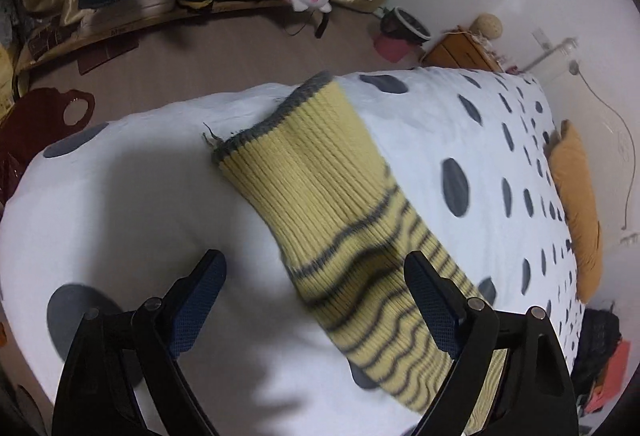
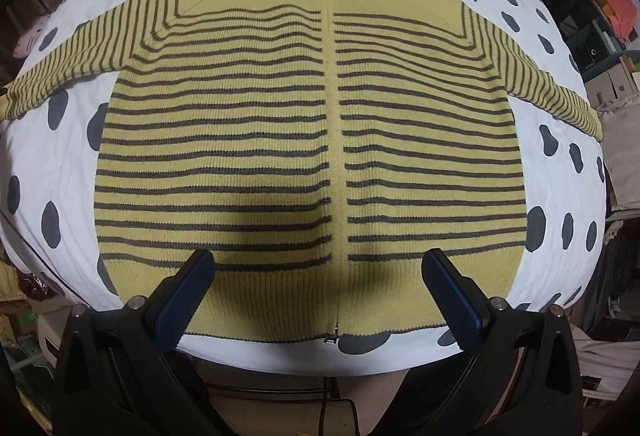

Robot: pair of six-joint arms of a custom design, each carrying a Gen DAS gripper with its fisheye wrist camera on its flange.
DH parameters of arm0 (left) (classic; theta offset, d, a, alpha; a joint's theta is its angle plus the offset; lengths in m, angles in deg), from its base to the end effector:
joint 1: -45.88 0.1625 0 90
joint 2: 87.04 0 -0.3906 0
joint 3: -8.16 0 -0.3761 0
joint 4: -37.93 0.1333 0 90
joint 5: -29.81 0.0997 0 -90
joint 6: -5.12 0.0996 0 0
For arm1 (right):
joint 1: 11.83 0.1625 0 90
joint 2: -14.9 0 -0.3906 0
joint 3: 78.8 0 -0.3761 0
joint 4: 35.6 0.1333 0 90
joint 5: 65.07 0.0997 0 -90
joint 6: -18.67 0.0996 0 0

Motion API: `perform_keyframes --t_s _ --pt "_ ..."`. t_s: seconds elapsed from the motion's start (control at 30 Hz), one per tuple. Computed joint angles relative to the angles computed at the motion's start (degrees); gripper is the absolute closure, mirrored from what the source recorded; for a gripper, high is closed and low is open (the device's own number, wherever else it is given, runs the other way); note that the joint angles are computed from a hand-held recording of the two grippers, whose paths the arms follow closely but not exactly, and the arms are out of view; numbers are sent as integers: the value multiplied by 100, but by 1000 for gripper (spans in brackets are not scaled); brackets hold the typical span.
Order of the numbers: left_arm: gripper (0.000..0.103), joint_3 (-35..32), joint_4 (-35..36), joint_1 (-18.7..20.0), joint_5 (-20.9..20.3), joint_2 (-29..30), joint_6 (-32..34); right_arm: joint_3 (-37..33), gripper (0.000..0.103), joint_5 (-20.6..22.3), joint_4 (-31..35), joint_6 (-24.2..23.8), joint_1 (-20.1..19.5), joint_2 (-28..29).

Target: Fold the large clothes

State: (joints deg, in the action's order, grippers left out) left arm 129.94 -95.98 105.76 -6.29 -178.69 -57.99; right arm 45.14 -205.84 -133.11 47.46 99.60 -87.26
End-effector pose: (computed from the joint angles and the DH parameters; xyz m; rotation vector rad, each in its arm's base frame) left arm -0.0283 -0.4748 0.3309 -0.8341 2.2904 -1.1009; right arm 0.1794 -0.3035 0.3192 -0.0110 -2.2378 0.1966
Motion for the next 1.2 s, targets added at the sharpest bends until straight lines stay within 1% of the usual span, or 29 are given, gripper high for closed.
perform_keyframes --t_s 0.03,0.07,0.1,0.13,0.17,0.2,0.23,0.33,0.37,0.43,0.47,0.5,0.57,0.67,0.73,0.77,0.8,0.87,0.9,0.97,1.0,1.03,1.1,1.13,1.17,1.2 --pt "13 18 -150 38 83 36 142 4 0 -12 -9 8 -7 30" --pt "17 4 -254 56 271 113 270 6 0 -29 -21 2 -19 52" --pt "22 -32 -210 55 369 156 263 8 0 -33 -37 -6 -22 63" --pt "43 -87 -208 66 387 198 350 14 0 -44 -62 -14 -22 69" --pt "72 -125 -175 49 336 204 386 16 0 -63 -91 -24 -18 80" --pt "86 -169 -274 81 259 260 449 23 0 -81 -126 -41 -27 80" --pt "89 -197 -417 112 156 296 512 18 0 -89 -122 -32 -35 85" --pt "92 -262 -252 47 231 308 224 32 0 -83 -166 -49 -64 69" --pt "92 -233 -187 -54 361 284 142 44 0 -77 -189 -68 -77 49" --pt "93 -99 -335 -455 762 285 131 62 0 -70 -222 -74 -98 -20" --pt "93 -89 -332 -611 867 305 125 63 0 -61 -234 -92 -119 -56" --pt "93 -103 -516 -843 971 408 291 72 0 -49 -275 -129 -137 -106" --pt "93 -175 -904 -1252 1035 673 631 96 0 -59 -417 -261 -208 -218" --pt "93 -656 -1644 -1901 906 1639 1353 135 0 -71 -645 -467 -363 -440" --pt "93 -1109 -1988 -2099 580 2327 1745 150 0 -47 -823 -652 -542 -687" --pt "94 -1349 -2182 -2186 326 2706 1868 159 0 -44 -905 -741 -623 -794" --pt "94 -1661 -2425 -2259 -40 3195 1995 173 0 -34 -1040 -896 -753 -962" --pt "94 -2234 -2544 -2336 -544 3979 2089 177 0 9 -1228 -1128 -983 -1229" --pt "94 -2651 -2540 -2385 -811 4515 2120 181 0 88 -1392 -1332 -1194 -1426" --pt "94 -3324 -2453 -2444 -1279 5323 2140 156 0 293 -1629 -1704 -1583 -1702" --pt "94 -3780 -2338 -2488 -1549 5821 2141 129 0 389 -1750 -1907 -1822 -1838" --pt "94 -4129 -2226 -2534 -1718 6199 2143 110 0 431 -1865 -2078 -1998 -1929" --pt "94 -5032 -1835 -2647 -2024 7067 2207 58 0 513 -2093 -2450 -2405 -2103" --pt "94 -5374 -1724 -2685 -2184 7395 2272 31 0 574 -2171 -2583 -2602 -2182" --pt "94 -5865 -1494 -2736 -2395 7837 2287 -9 0 719 -2262 -2748 -2850 -2279" --pt "94 -6256 -1175 -2771 -2497 8156 2315 -45 0 872 -2325 -2855 -3073 -2351"
